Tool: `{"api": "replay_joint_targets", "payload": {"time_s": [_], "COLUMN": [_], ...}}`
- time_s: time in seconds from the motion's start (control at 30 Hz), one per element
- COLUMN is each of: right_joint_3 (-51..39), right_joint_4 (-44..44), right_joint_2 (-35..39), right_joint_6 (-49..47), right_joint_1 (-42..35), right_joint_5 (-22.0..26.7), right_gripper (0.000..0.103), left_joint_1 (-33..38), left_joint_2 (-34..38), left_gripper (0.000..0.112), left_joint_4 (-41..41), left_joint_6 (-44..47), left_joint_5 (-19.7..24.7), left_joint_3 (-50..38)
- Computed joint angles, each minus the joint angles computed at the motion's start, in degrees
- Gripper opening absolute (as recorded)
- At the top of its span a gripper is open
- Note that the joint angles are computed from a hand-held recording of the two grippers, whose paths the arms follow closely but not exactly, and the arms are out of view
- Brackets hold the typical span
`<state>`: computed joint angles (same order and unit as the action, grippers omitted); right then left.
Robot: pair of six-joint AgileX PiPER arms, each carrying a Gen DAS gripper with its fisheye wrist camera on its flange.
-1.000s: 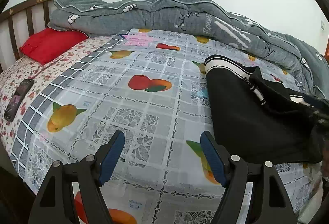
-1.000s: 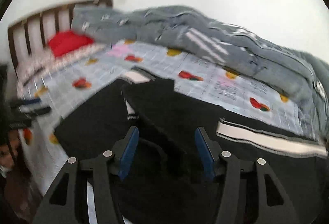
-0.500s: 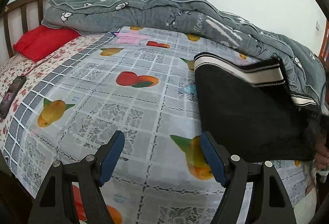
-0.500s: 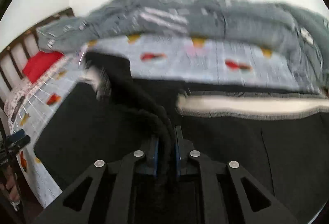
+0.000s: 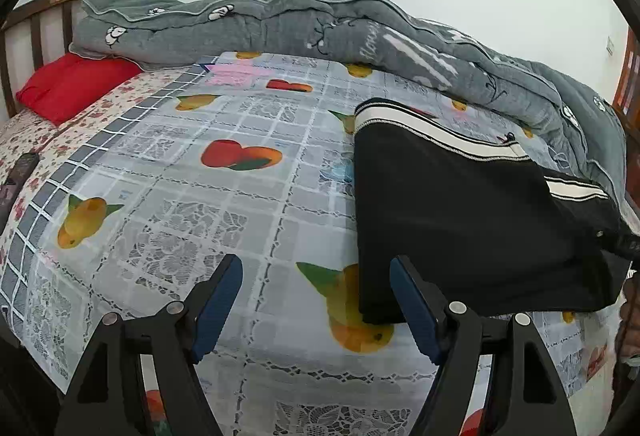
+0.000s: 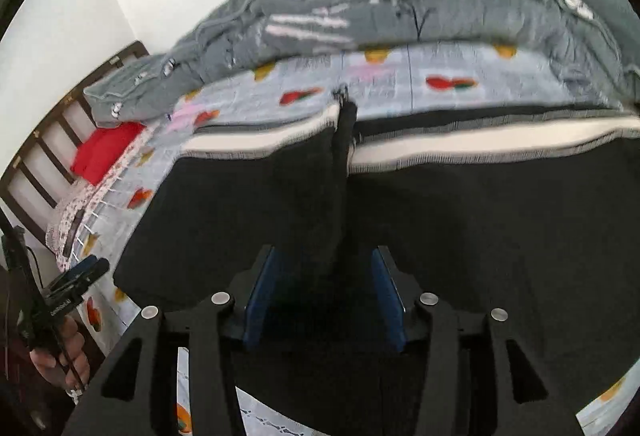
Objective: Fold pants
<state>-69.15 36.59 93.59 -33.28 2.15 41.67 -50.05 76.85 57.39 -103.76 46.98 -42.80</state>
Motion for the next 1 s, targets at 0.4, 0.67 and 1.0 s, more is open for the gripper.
{"api": "replay_joint_targets", "payload": {"time_s": [0.4,0.67,1.0], "right_joint_3": [-4.31,-4.36,-5.63], "right_joint_4": [2.44,8.95,11.47], "right_joint_2": [7.08,5.33,0.29], "right_joint_6": [3.6,0.55,-2.37], "right_joint_1": [4.26,1.69,1.01], "right_joint_5": [3.3,5.37,7.01], "right_gripper": [0.026,0.025,0.023], "left_joint_1": [2.15,-1.86,-2.74], "left_joint_2": [-4.57,2.1,7.59], "left_gripper": [0.075,0.075,0.076], "left_joint_4": [2.75,2.92,2.88], "left_joint_6": [-2.57,-1.75,-0.36], "left_joint_5": [-12.88,-7.64,-3.16], "left_joint_3": [7.26,2.59,-1.91]}}
